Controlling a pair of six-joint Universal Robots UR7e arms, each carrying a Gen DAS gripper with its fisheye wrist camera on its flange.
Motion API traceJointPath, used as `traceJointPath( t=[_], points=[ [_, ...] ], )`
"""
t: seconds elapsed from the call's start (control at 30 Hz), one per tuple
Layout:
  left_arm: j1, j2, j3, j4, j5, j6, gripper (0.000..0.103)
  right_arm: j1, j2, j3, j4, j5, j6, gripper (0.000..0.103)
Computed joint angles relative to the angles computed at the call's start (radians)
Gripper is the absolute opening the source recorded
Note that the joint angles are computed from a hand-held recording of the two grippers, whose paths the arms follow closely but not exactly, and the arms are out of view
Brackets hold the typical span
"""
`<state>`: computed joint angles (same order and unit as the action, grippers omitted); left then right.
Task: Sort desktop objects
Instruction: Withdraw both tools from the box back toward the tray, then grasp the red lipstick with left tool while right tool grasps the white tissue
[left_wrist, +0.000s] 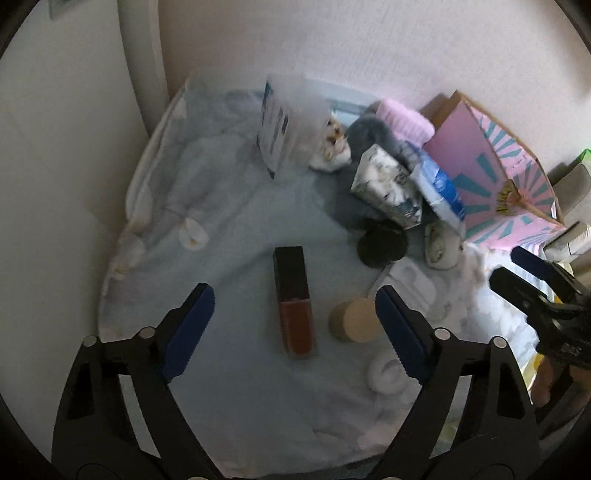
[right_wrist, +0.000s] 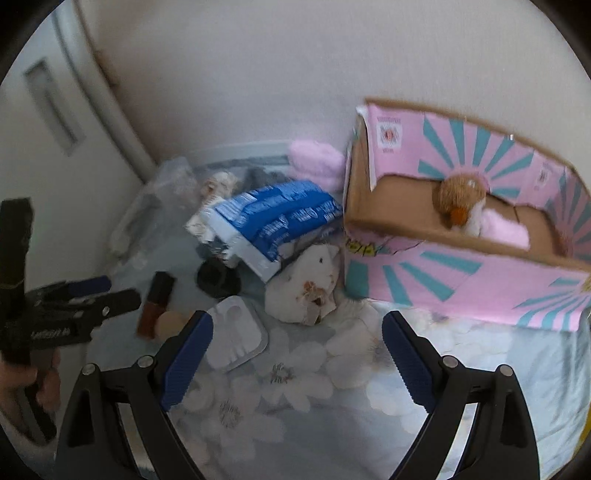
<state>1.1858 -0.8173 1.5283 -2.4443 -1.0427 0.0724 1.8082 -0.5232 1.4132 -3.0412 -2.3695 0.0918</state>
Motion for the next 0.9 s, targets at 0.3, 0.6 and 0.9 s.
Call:
traceJointPath(
  t=[0.3, 0.6, 0.9],
  points=[
    [0.034, 0.039, -0.022, -0.012, -0.029, 0.004, 0.084, -0.025, 0.093, -0.11, 0.006, -0.047, 0.025, 0.074],
    [0.054, 0.046, -0.028, -0.04, -0.065, -0.009, 0.073, -0.031, 0.138, -0.182, 0.043, -0.091, 0.019, 0.071],
    [0.032, 0.053, 0.006, -0.11, 0.02, 0.089, 0.046, -0.04, 0.154, -0.21, 0.101, -0.111, 0.067, 0.051]
  ],
)
